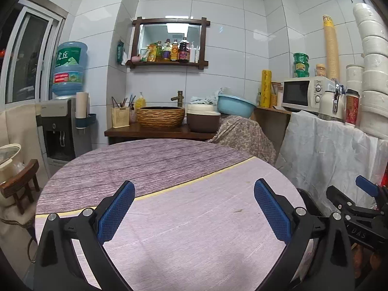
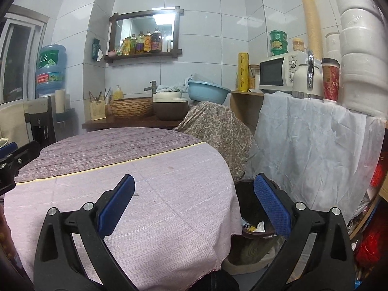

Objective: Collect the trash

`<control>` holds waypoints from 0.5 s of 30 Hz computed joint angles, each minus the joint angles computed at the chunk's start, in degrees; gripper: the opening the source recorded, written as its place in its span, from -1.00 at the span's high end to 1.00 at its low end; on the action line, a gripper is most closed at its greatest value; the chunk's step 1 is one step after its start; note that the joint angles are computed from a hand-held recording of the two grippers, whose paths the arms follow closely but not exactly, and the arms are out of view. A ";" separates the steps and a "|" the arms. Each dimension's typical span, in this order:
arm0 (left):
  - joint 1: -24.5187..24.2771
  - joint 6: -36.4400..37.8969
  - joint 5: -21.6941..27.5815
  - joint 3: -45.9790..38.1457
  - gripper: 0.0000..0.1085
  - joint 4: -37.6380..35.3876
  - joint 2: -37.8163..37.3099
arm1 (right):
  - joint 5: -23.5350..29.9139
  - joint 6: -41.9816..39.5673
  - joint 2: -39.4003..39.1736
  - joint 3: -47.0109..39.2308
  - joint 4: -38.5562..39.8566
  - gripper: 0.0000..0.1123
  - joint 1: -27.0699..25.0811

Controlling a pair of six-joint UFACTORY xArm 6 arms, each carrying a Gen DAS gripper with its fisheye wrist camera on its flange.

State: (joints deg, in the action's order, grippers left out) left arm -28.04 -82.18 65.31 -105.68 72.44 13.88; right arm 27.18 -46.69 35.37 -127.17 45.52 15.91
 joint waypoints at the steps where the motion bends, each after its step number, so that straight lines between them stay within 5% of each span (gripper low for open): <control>1: 0.09 0.02 0.08 -0.01 -0.80 -0.18 -0.15 | 0.32 0.08 0.21 -0.37 0.25 -0.73 -0.12; 15: -0.31 -1.33 2.15 0.58 -0.80 0.04 -1.15 | 1.13 -0.95 0.70 -1.52 1.91 -0.73 -0.51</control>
State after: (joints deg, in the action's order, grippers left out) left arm -28.35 -83.51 67.46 -105.11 72.47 12.73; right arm 28.31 -47.64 36.07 -128.69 47.43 15.40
